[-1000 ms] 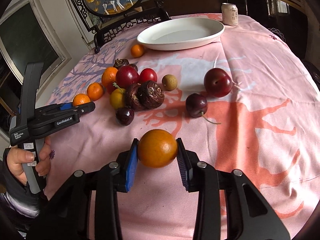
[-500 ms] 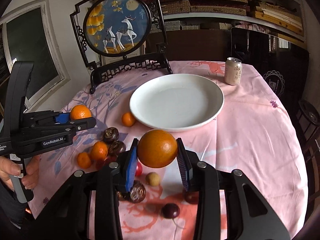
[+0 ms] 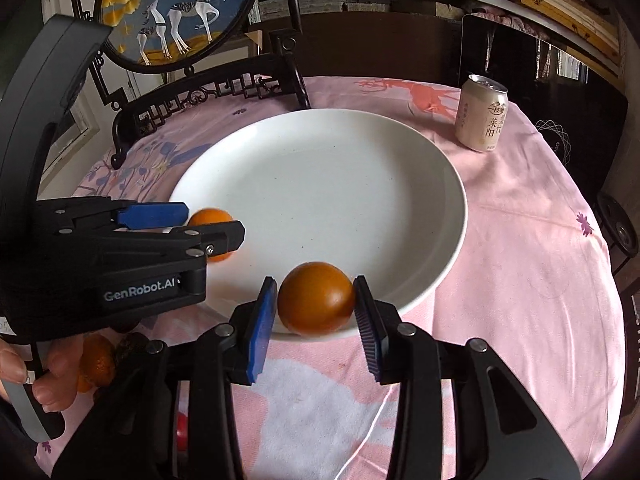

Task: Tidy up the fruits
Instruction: 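Carry both fruits over the white plate and open both tools, then grasp a tangerine with the left tool while the right tool grasps a cherry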

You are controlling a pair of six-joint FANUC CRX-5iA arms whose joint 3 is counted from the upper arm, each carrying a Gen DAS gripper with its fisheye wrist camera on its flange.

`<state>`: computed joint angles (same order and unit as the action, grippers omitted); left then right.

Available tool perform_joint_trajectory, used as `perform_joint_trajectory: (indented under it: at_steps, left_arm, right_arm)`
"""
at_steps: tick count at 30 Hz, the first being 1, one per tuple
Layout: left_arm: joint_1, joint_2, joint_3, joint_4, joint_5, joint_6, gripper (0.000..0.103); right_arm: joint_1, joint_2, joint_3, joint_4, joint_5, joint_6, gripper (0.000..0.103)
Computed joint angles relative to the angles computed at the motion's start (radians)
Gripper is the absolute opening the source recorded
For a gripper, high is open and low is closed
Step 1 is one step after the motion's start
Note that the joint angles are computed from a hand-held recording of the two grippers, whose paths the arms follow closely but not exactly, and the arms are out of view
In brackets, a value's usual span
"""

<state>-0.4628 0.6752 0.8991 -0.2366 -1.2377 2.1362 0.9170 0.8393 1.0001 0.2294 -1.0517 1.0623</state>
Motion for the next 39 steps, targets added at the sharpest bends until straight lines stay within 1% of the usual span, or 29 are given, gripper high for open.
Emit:
perform_joint_trajectory:
  at_steps: [2, 4, 6, 7, 8, 9, 12, 15, 18, 21, 25, 29, 32, 39]
  left_arm:
    - [0.0, -0.033, -0.043, 0.008, 0.031, 0.011, 0.072]
    - [-0.011, -0.066, -0.076, -0.007, 0.042, 0.021, 0.074]
    - [-0.027, -0.107, -0.118, -0.036, 0.046, 0.038, 0.078]
    - [-0.036, -0.129, -0.142, -0.05, 0.051, 0.049, 0.079]
    - [-0.044, -0.153, -0.17, -0.063, 0.058, 0.061, 0.081]
    - [-0.055, -0.179, -0.199, -0.079, 0.063, 0.077, 0.083]
    - [-0.09, -0.249, -0.282, -0.134, 0.066, 0.134, 0.087]
    - [-0.123, -0.316, -0.372, -0.175, 0.071, 0.183, 0.088]
    - [-0.152, -0.377, -0.457, -0.202, 0.078, 0.237, 0.091]
    - [-0.182, -0.428, -0.532, -0.234, 0.076, 0.296, 0.092]
    - [-0.212, -0.474, -0.608, -0.258, 0.073, 0.358, 0.092]
    - [-0.227, -0.501, -0.657, -0.256, 0.085, 0.392, 0.092]
    - [-0.225, -0.508, -0.682, -0.232, 0.103, 0.397, 0.092]
    - [-0.205, -0.495, -0.702, -0.186, 0.112, 0.375, 0.092]
  right_arm:
    - [-0.001, -0.035, -0.046, -0.018, 0.024, -0.005, 0.043]
    - [0.001, -0.093, -0.134, -0.019, 0.071, -0.024, 0.043]
    - [0.007, -0.154, -0.228, -0.005, 0.112, -0.06, 0.044]
    - [0.009, -0.185, -0.275, -0.003, 0.133, -0.077, 0.047]
    - [0.013, -0.221, -0.331, 0.009, 0.161, -0.102, 0.054]
    - [0.018, -0.259, -0.396, 0.03, 0.193, -0.139, 0.057]
    - [0.037, -0.353, -0.543, 0.08, 0.255, -0.211, 0.059]
    - [0.061, -0.438, -0.688, 0.159, 0.305, -0.313, 0.061]
    - [0.082, -0.501, -0.792, 0.184, 0.33, -0.376, 0.061]
    - [0.101, -0.553, -0.885, 0.219, 0.351, -0.444, 0.061]
    - [0.12, -0.577, -0.917, 0.172, 0.332, -0.428, 0.061]
    - [0.144, -0.569, -0.919, 0.181, 0.287, -0.426, 0.061]
    - [0.147, -0.557, -0.901, 0.136, 0.269, -0.387, 0.061]
    - [0.151, -0.497, -0.831, 0.127, 0.208, -0.364, 0.061]
